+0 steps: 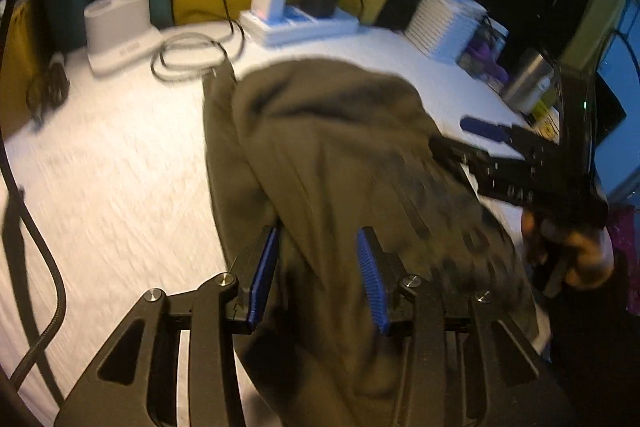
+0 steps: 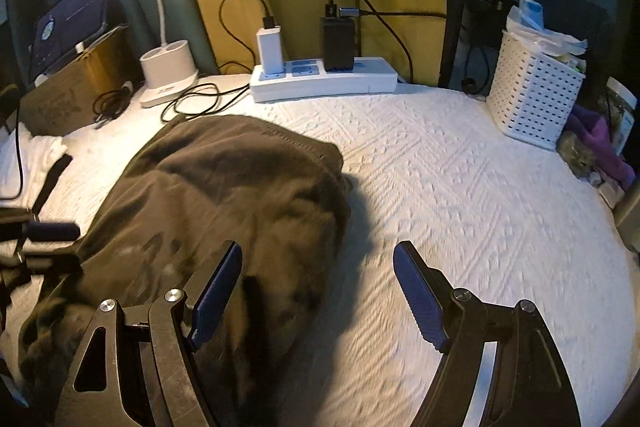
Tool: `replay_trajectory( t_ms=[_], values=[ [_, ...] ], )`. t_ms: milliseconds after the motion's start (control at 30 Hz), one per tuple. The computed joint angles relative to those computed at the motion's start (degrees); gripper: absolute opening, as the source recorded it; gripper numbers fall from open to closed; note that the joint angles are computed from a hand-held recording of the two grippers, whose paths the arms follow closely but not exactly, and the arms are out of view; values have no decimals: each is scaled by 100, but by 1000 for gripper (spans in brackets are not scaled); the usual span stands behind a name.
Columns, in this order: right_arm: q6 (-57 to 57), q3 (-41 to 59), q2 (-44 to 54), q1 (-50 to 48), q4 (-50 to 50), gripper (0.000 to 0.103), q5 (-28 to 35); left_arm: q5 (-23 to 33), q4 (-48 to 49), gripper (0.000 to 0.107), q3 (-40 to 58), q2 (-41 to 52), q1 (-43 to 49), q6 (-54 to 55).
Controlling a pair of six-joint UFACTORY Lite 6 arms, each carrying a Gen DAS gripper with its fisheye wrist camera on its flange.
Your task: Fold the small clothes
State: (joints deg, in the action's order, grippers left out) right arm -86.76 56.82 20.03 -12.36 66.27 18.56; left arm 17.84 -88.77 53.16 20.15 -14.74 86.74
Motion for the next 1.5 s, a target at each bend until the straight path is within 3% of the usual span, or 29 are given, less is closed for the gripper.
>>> replay_trajectory(
  t_ms=[200, 400, 467, 533, 567, 667, 900, 1067, 1233, 1267, 1300, 1367, 1467, 1500],
  values=[
    [-218, -977, -982, -195, 63, 79, 84, 190, -615, 40, -1002, -626, -96, 539],
    [-99, -1822, -1947, -467, -193, 79, 244, 276, -993, 40, -1358, -901, -196, 810],
    [-26, -2071, -2266, -574, -319, 79, 319, 465, -1601, 40, -1631, -1113, -185, 1489],
    [15, -2264, -2516, -648, -417, 79, 370, 481, -2100, 29, -1829, -1254, -312, 2132],
    [45, -2361, -2641, -690, -483, 79, 389, 377, -2383, 11, -1892, -1310, -422, 2412],
    [135, -2543, -2882, -800, -647, 79, 434, 268, -3038, 0, -2137, -1564, -544, 3050],
    [485, -2877, -3580, -1073, -1193, 79, 754, 284, -2263, 0, -2815, -2832, -131, 2381],
    [621, -3309, -4022, -925, -1484, 79, 812, 251, -2385, 0, -2962, -2746, 67, 2502],
    [680, -3713, -4185, -849, -1574, 79, 707, 536, -1746, 4, -3156, -2865, 218, 1762],
    [691, -3774, -4280, -885, -1611, 79, 751, 578, -1633, 17, -3238, -3011, 220, 1677],
    [709, -3822, -4369, -916, -1644, 79, 791, 631, -1537, 42, -3338, -3171, 231, 1630],
    [797, -3906, -4539, -978, -1734, 79, 856, 759, -1532, 60, -3490, -3351, 223, 1629],
    [945, -4009, -4722, -982, -1864, 79, 915, 745, -1881, 57, -3547, -3145, -60, 1950],
    [1030, -4107, -4861, -941, -1941, 79, 945, 634, -2256, 37, -3564, -3070, -218, 2239]
  ],
)
